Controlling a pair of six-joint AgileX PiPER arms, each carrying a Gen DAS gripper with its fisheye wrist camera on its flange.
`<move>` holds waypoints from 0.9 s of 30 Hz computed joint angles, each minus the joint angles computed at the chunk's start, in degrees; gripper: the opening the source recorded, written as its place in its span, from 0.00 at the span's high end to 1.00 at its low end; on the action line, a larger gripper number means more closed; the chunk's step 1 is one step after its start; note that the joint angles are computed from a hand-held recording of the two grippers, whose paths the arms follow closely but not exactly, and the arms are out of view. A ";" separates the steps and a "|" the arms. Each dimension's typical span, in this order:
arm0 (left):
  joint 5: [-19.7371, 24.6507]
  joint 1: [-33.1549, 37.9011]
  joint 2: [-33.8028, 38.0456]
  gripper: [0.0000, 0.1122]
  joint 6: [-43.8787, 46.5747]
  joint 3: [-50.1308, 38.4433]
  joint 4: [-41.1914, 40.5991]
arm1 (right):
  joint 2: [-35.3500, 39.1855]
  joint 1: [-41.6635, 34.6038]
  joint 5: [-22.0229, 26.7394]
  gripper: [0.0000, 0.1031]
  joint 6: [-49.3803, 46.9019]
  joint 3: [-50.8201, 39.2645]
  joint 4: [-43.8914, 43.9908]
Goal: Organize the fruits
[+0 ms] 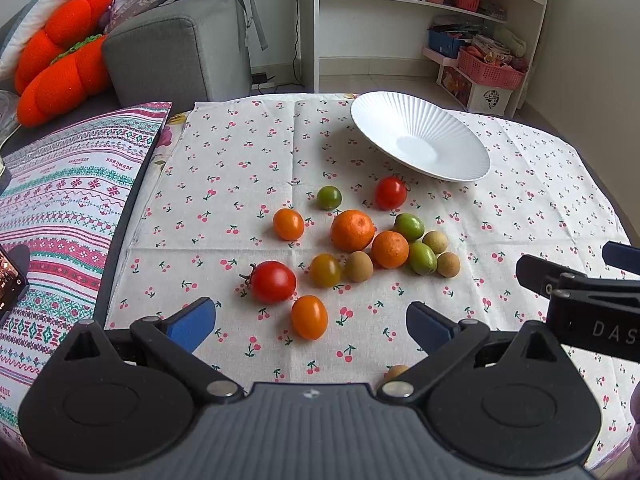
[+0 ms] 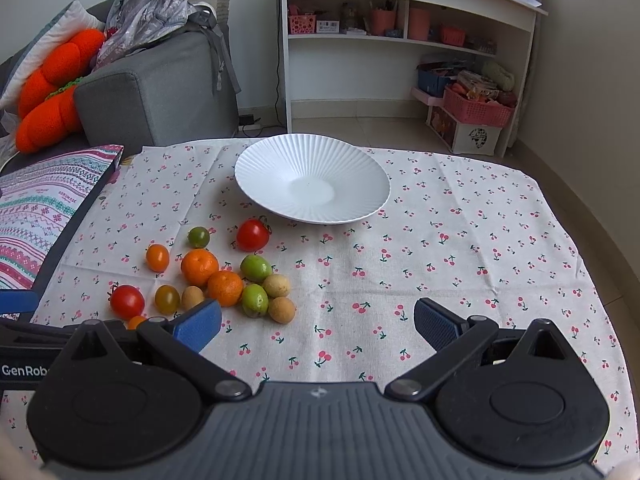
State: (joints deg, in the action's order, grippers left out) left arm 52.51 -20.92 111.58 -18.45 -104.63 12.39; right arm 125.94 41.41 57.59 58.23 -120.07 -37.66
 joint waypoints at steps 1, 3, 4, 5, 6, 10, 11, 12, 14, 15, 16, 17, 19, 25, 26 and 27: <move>0.04 -0.04 0.02 0.23 -0.05 -0.04 0.08 | -0.02 0.01 0.04 0.00 -0.02 0.01 0.06; 0.04 -0.04 0.01 0.23 -0.04 -0.03 0.11 | -0.04 -0.05 0.02 0.00 -0.08 0.02 0.19; 0.01 0.04 0.01 0.23 0.08 -0.05 -0.01 | -0.09 -0.06 -0.04 0.00 -0.05 0.10 0.19; 0.01 0.04 0.01 0.23 0.08 -0.05 -0.01 | -0.13 -0.06 -0.06 0.00 -0.02 0.15 0.19; 0.01 0.04 0.01 0.23 0.08 -0.05 -0.01 | -0.17 -0.07 -0.11 0.00 0.00 0.19 0.18; 0.07 -0.01 0.01 0.23 -0.08 -0.07 0.06 | -0.18 -0.07 -0.17 0.00 0.05 0.22 0.15; 0.01 0.02 0.01 0.23 -0.07 -0.03 0.08 | -0.17 -0.08 -0.15 0.00 0.03 0.18 0.22; -0.05 -0.04 -0.03 0.23 -0.29 0.02 0.23 | -0.18 -0.09 -0.18 0.00 0.04 0.17 0.25; -0.23 -0.12 0.10 0.23 -0.57 -0.03 0.68 | -0.02 -0.18 -0.13 0.00 -0.11 -0.20 0.47; -0.06 -0.13 0.29 0.23 -0.61 -0.31 0.76 | 0.02 -0.23 -0.15 0.00 -0.07 -0.28 0.57; 0.06 -0.10 0.49 0.23 -0.61 -0.56 0.73 | 0.02 -0.33 -0.25 0.00 -0.01 -0.27 0.75; 0.13 -0.05 0.73 0.23 -0.61 -0.80 0.77 | 0.02 -0.44 -0.35 0.00 -0.01 -0.23 1.03; 0.21 -0.01 1.05 0.23 -0.73 -1.09 1.08 | 0.11 -0.52 -0.27 0.00 0.01 -0.40 1.44; 0.65 -0.08 1.81 0.23 -1.05 -2.01 1.49 | -0.25 -0.57 -0.48 0.00 0.35 0.17 1.57; 0.63 -0.11 1.87 0.23 -1.10 -2.06 1.65 | -0.23 -0.60 -0.42 0.00 0.35 0.13 1.56; 0.59 -0.09 1.89 0.23 -0.95 -2.10 1.63 | -0.18 -0.63 -0.27 0.00 0.29 0.04 1.57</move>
